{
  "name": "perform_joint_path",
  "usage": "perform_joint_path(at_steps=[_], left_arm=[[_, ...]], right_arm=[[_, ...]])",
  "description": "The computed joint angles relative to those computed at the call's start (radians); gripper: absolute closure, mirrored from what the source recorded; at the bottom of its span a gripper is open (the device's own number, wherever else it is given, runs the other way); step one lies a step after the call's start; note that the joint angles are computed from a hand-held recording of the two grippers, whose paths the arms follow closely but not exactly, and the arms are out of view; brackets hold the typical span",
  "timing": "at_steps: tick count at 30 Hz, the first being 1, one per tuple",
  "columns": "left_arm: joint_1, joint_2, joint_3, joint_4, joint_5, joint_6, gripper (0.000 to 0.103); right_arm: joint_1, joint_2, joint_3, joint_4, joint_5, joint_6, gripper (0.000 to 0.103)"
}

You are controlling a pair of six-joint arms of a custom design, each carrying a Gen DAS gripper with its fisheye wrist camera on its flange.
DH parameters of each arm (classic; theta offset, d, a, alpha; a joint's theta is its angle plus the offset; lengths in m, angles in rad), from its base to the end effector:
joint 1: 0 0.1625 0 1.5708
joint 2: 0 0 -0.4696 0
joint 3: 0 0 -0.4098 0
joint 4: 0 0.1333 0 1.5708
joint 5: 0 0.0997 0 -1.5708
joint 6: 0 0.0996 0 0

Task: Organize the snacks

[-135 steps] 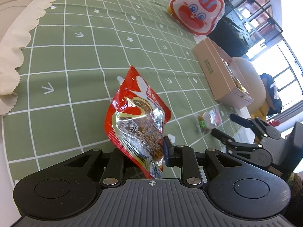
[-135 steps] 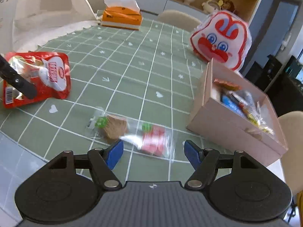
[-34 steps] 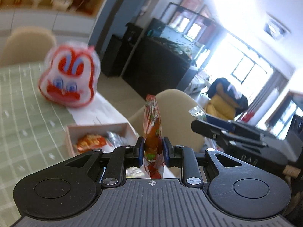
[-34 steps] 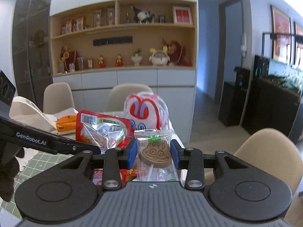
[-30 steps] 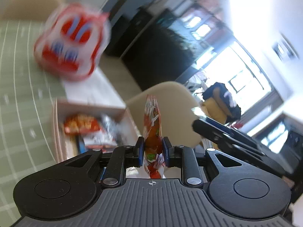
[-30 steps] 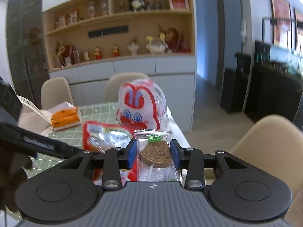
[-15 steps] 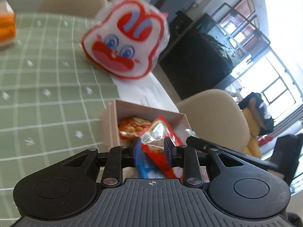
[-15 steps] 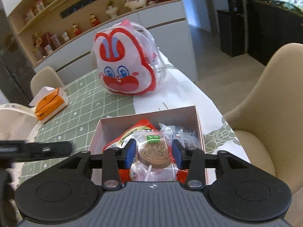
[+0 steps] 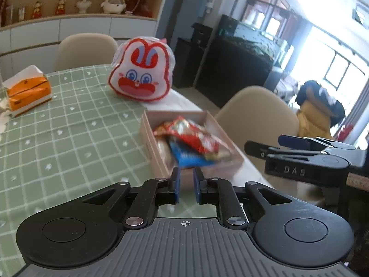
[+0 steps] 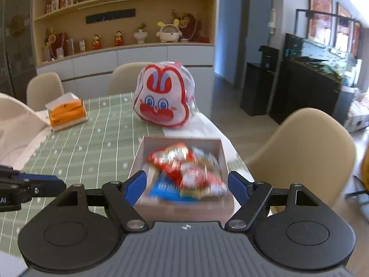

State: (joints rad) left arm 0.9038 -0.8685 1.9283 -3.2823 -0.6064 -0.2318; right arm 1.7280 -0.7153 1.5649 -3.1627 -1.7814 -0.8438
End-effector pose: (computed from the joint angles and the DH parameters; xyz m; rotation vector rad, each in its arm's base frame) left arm -0.2129 -0.6182 0.1789 0.0976 2.2921 -1.2012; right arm 0.2308 -0.7374 0.1583 1.1413 -2.3071 0.8510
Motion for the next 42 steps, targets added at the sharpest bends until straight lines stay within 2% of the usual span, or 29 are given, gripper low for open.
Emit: perform_joint_path(at_steps=[2,3,5,7,9,10,15,42], left_arm=[[-0.040,0.002,0.034,0.039,0.099,-0.038,0.087],[-0.061,0.006,0.043,0.096,0.172,-0.087,0.087],[-0.085,0.000,0.049,0.250,0.262,-0.229,0.087],[-0.093,-0.024,0.063,0.317,0.235,-0.295,0.087],[-0.094,-0.042,0.087,0.260,0.165,-0.277,0.087],[-0.095,-0.045,0.093,0.248,0.152,-0.270,0.087],[-0.105,-0.046,0.103,0.274,0.143,-0.276,0.087],[-0.101,-0.053,0.101,0.328,0.081,-0.325,0.087]], right_arm=[[0.001,-0.039,0.095,-0.071,-0.017,0.063,0.025],[0.000,-0.058,0.133,-0.088,-0.019,0.099,0.024],[0.005,-0.099,0.169,-0.003,-0.050,0.173,0.024],[0.002,-0.135,0.191,0.094,-0.035,0.236,0.024],[0.004,-0.151,0.218,0.098,-0.037,0.252,0.024],[0.008,-0.152,0.229,0.082,-0.044,0.245,0.024],[0.018,-0.157,0.259,0.038,-0.049,0.228,0.024],[0.011,-0.156,0.249,0.082,-0.079,0.200,0.024]])
